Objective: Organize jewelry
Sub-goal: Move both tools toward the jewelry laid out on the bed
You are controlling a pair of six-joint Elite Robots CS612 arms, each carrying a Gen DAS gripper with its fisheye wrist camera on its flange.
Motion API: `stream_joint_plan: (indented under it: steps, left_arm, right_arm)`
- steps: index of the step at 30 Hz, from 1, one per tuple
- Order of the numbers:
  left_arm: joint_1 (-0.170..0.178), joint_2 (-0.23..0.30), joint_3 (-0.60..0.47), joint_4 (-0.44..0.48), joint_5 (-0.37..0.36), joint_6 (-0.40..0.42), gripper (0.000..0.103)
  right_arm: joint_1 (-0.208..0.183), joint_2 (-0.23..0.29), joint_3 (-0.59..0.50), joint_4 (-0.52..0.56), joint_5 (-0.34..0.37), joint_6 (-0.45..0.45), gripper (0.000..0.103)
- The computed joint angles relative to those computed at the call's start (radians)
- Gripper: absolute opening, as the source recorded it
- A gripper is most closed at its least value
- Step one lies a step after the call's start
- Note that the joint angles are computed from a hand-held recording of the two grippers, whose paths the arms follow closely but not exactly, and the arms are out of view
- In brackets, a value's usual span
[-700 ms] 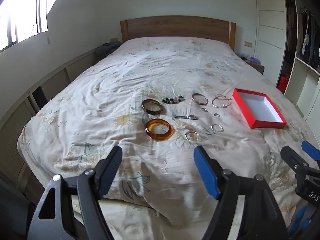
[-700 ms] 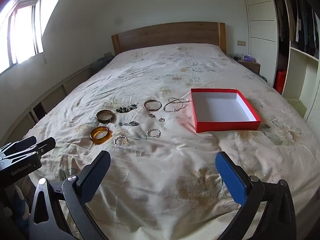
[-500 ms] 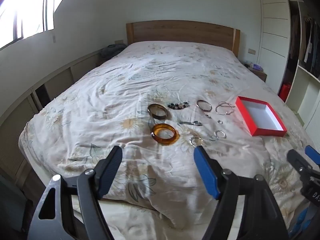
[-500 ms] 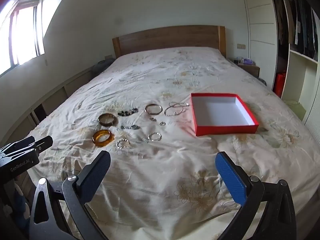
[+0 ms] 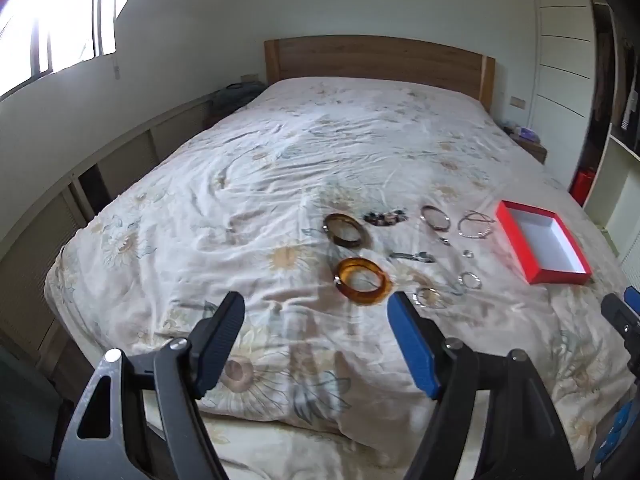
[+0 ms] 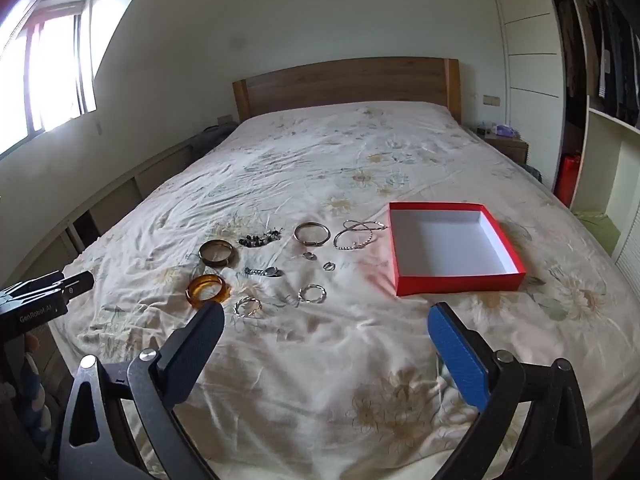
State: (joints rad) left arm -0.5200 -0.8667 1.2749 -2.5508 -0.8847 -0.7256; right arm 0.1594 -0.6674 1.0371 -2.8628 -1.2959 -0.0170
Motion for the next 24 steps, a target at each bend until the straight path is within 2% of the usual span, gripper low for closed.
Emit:
stream_joint_plan:
  steps: [6, 10, 16, 21, 24]
  left_arm:
    - [0.023, 0.023, -0.021, 0.025, -0.01, -0.039, 0.072]
    - [0.045, 0.055, -0.063, 0.085, -0.083, -0.049, 0.072]
    - [0.072, 0.101, -0.121, 0.125, -0.176, -0.019, 0.072]
    - [0.081, 0.148, -0.192, 0.171, -0.201, -0.022, 0.071]
    - [0.092, 0.174, -0.232, 0.196, -0.222, -0.02, 0.068]
  right_arm:
    - [0.004, 0.052, -0.09, 0.12, 0.035, -0.027, 0.093]
    - [0.011, 0.095, -0.165, 0.225, 0.064, -0.059, 0.086]
    - [0.016, 0.163, -0.284, 0.36, 0.091, -0.093, 0.067]
    - [0.019, 0.232, -0.413, 0.472, 0.098, -0.119, 0.055]
    - [0.022, 0.289, -0.52, 0.543, 0.101, -0.127, 0.053]
